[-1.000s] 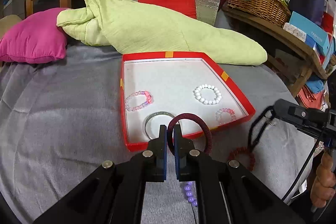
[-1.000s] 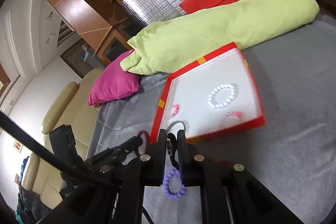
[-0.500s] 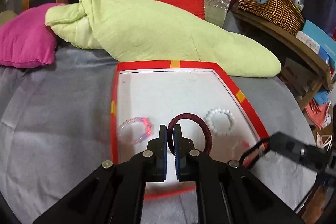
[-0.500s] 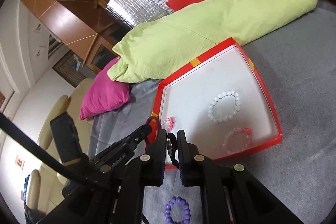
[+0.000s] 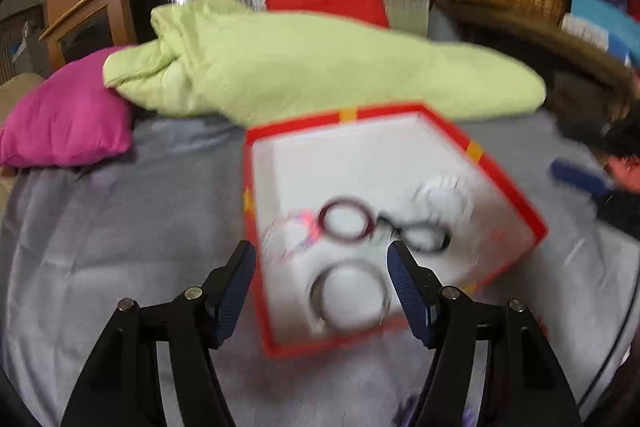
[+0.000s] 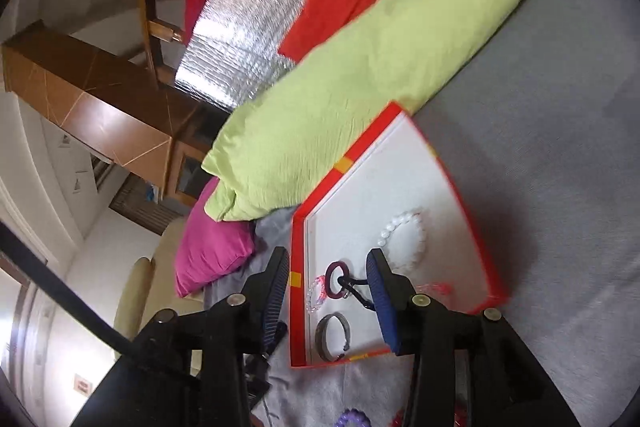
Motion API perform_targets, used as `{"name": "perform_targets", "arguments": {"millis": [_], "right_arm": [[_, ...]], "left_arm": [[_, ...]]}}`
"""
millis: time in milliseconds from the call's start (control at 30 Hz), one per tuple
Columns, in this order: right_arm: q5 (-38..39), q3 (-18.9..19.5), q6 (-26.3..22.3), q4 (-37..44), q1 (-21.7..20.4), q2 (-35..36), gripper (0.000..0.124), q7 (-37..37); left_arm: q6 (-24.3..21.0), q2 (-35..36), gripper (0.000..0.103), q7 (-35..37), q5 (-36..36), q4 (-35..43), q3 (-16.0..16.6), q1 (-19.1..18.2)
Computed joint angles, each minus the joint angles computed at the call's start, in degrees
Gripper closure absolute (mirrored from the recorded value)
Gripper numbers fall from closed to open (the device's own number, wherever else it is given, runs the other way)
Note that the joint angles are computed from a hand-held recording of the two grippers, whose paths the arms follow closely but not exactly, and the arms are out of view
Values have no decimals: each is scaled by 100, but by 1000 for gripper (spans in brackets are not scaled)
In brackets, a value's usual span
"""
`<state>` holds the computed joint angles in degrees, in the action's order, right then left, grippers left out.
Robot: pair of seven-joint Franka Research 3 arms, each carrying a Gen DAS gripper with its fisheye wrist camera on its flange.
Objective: Organize jewelry
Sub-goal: 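Carry the maroon ring and black hair tie into the red box and release, then move both tools back toward the red bead and purple bead bracelets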
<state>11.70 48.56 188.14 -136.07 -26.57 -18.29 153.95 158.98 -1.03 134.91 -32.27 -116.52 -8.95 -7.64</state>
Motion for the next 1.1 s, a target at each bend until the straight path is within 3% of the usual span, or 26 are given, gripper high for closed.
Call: {"name": "perform_targets", "arguments": {"millis": [67, 167, 467, 767, 1100], "right_arm": [[-94, -14, -562, 28, -12, -273, 80, 51], [-627, 170, -1987, 310, -261, -642, 80, 180], [-1517, -265, -3250, 377, 514, -1007, 78, 66], [-2265, -578, -3682, 614, 1043, -562, 77, 253], [-2782, -1099, -4113, 1027, 1749, 241, 77, 368]], "left_arm": [[-74, -141, 34, -227, 100, -143, 33, 25], [-153, -345, 34, -447, 46, -327, 121, 12], [169, -889, 34, -931, 571, -978, 393, -169], [271, -1079, 34, -1094, 886, -1226, 672, -358], [135, -862, 34, -1453, 1469, -1096, 562, -202]]}}
